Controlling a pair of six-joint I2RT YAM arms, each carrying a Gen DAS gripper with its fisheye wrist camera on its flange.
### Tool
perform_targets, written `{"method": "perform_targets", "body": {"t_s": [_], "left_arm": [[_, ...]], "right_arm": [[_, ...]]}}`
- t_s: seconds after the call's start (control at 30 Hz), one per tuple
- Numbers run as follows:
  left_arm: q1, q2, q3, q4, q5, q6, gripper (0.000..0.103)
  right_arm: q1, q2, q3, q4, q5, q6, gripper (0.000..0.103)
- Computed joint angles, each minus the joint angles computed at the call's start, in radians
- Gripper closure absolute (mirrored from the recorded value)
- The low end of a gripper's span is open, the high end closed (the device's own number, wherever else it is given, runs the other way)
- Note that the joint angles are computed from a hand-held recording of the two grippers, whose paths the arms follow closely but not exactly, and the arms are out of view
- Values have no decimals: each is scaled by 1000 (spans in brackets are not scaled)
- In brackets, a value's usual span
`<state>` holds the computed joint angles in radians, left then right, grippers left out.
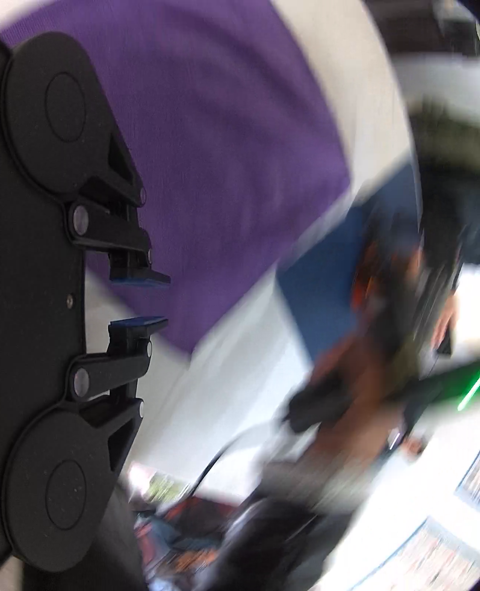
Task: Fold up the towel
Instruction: 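Release the towel from both tools and move them over the folded towel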
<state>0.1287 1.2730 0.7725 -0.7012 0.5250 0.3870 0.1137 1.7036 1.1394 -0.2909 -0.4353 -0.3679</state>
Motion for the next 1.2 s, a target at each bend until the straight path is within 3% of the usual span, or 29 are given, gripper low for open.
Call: {"method": "perform_targets", "body": {"t_s": [0.07, 0.2, 0.37, 0.63, 0.83, 1.07, 1.2], "left_arm": [[146, 46, 4, 43, -48, 30, 88], [275, 177, 25, 144, -120, 96, 88], [386, 249, 22, 191, -75, 198, 89], [504, 194, 7, 95, -12, 304, 89], [539, 141, 14, 40, -41, 272, 89], [649, 110, 31, -51, -45, 320, 89], [600, 105, 50, -71, -77, 267, 87]], "right_arm": [[36, -49, -84, -12, 38, -18, 67], [127, -69, -170, -5, 128, -7, 67], [204, -75, -192, 29, 224, 46, 67], [259, -62, -149, -42, 264, 156, 66], [389, -67, -142, -71, 285, 209, 65], [538, -75, -142, -71, 320, 284, 65], [538, -69, -124, -92, 309, 300, 63]]}}
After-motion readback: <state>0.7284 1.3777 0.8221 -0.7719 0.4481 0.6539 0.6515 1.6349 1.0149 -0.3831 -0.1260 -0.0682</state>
